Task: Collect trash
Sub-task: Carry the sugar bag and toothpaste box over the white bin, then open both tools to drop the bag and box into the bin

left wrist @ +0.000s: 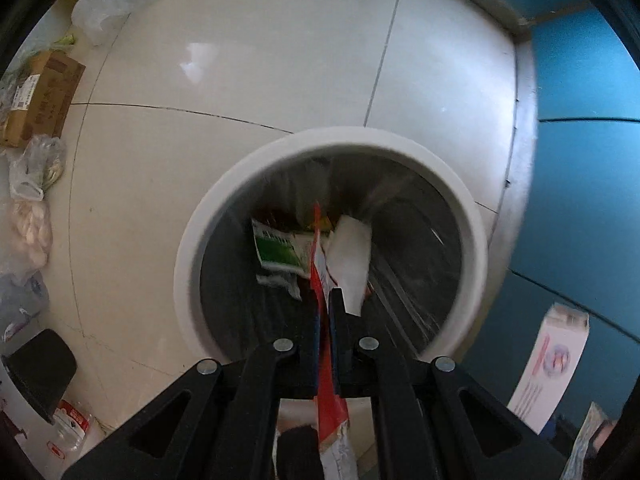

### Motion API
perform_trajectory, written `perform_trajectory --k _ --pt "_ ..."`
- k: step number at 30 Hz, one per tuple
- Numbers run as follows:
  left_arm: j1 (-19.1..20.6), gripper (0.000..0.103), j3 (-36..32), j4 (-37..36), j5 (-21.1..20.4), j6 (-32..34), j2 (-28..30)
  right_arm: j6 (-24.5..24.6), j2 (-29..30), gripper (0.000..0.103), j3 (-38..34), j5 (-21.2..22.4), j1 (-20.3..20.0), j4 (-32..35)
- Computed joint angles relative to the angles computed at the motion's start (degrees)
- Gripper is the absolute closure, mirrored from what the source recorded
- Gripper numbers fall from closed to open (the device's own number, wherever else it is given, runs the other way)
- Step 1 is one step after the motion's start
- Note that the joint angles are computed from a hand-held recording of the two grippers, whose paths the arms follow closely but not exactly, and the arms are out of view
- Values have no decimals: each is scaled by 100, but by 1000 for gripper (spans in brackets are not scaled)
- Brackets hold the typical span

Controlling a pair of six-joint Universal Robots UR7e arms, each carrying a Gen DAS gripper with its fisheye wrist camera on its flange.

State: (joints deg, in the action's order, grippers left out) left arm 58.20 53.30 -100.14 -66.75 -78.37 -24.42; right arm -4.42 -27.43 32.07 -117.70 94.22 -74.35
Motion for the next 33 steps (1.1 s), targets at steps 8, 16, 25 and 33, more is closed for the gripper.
perform_trajectory --k 8,16,25,33 --pt "126 93 -642 622 -117 525 180 31 509 52 -523 29 -192 287" --pt "-56 7 -44 595 356 405 -260 135 688 52 -697 94 -190 593" --pt "-465 3 308 1887 1277 -621 -617 578 1049 37 -1049 179 -186 939" --pt "-750 3 498 2473 1247 -1280 -749 426 447 8 23 -284 -80 240"
